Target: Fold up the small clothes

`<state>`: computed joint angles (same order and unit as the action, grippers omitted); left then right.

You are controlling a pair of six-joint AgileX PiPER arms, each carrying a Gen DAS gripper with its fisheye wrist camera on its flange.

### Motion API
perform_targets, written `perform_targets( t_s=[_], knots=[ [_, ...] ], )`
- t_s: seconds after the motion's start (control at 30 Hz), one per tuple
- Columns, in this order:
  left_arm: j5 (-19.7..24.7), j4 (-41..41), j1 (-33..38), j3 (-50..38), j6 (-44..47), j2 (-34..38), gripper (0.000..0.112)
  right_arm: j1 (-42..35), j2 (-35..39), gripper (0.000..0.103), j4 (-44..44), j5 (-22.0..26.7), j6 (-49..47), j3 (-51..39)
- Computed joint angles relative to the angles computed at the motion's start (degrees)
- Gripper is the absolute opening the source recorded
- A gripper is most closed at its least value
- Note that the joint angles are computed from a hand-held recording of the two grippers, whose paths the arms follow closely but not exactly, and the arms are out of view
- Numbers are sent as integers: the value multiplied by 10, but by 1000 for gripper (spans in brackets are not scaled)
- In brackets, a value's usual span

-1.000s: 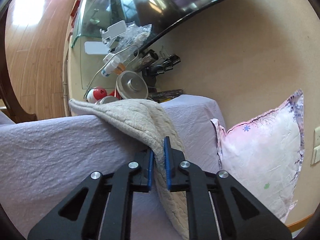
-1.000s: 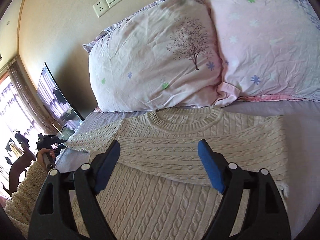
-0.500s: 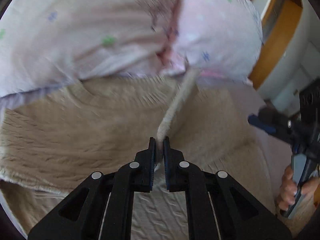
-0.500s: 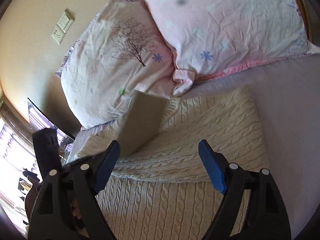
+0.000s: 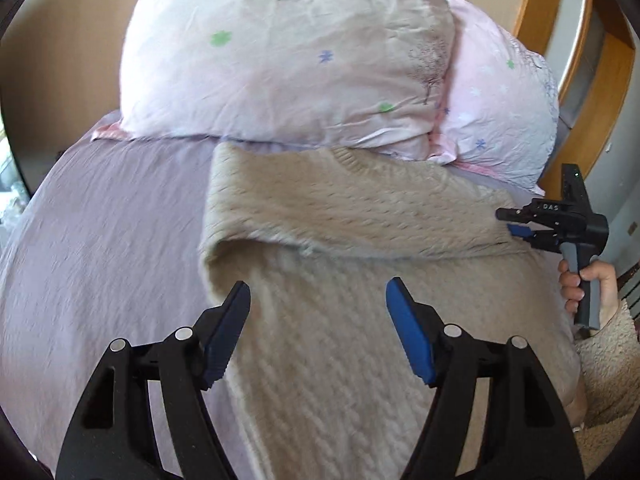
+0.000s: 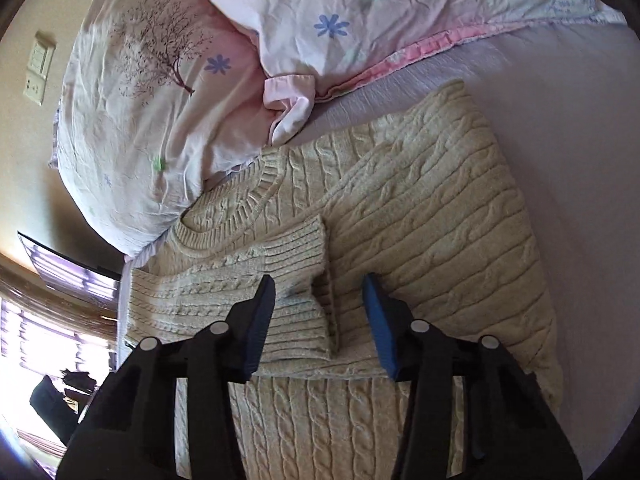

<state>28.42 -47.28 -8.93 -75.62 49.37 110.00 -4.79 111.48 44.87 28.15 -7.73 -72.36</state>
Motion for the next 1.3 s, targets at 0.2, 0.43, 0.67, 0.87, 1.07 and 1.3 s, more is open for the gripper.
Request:
perform_targets(
  t_s=[0.2, 0.43, 0.67, 0.87, 1.07, 1.3],
  knots=[
    [88, -44, 79, 32, 42, 9, 71, 0, -37, 5, -3, -58, -9, 22],
    [129, -87, 105, 73, 92, 11, 71, -35, -121, 55, -173, -62, 167, 103],
    [207, -153, 159, 143, 178, -13, 59, -135, -293, 42, 95, -5, -153, 384],
    [251, -183, 190, 219, 243, -43, 52, -290, -374, 34, 306, 197, -475, 580],
    [289, -169, 208, 256, 235, -62, 52, -334, -432, 26, 271, 305, -523, 662],
    [295, -163, 204, 277, 221, -42, 30, -254, -419, 9, 340, 286, -549, 664]
  ],
)
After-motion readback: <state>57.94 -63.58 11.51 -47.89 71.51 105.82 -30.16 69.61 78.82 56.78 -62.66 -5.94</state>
